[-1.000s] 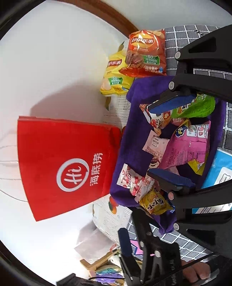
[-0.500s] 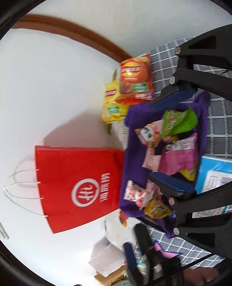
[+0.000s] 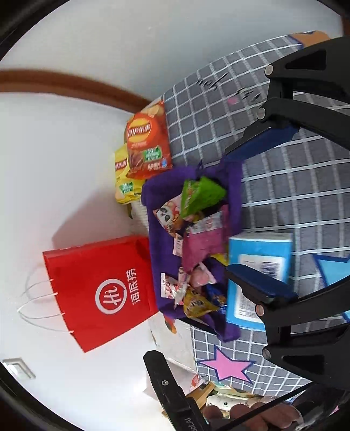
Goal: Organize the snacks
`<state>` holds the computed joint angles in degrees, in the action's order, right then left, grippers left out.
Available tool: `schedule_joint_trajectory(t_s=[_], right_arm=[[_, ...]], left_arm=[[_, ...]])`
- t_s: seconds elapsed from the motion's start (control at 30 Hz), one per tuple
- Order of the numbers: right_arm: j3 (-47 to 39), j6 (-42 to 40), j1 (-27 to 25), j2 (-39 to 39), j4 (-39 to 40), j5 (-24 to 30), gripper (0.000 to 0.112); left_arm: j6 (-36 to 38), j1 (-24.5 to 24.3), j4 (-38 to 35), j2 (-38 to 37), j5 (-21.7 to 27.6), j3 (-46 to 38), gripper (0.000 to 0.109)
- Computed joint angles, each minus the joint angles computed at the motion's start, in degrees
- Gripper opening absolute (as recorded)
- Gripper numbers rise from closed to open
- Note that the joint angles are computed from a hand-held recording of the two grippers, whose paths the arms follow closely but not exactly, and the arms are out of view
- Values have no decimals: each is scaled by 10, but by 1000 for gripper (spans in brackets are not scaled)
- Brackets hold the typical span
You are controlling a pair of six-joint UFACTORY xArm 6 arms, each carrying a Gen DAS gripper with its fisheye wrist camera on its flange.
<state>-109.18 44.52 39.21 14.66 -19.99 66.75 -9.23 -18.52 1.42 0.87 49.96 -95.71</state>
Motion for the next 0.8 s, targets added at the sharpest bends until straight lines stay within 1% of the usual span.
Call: schedule_joint_trajectory(t_s=[0.07, 0.13, 0.17, 0.27, 0.33, 0.4, 0.43, 0.6, 0.7, 0.8], right_arm=[[12, 20, 28, -22, -48, 33, 80], [30, 42, 48, -42, -80, 47, 91], [57, 60, 62, -66, -94, 38, 93], [105, 97, 87, -112, -115, 31, 94], [126, 128, 110, -139, -129, 54, 98], [145, 157, 130, -165, -136, 70, 98], [154, 167, 140, -176, -141, 77, 98], [169, 215, 206, -214, -175, 142, 99], [192, 243, 237, -240, -187, 156, 99], [215, 268, 261, -263, -191, 166, 99]], left_arm=[[-1, -6, -3, -31, 4, 29, 94], [-4, -13, 0, -72, 2, 69, 94], [-10, -17, 8, -94, 0, 91, 94], [-36, -29, 31, -161, -11, 156, 95], [-58, -39, 52, -205, -11, 194, 97], [-88, -54, 84, -241, -3, 222, 97], [-108, -67, 104, -266, 0, 241, 97], [-169, -124, 176, -340, 27, 287, 97], [-233, -167, 246, -376, 56, 304, 97], [-259, -196, 267, -399, 74, 313, 97]])
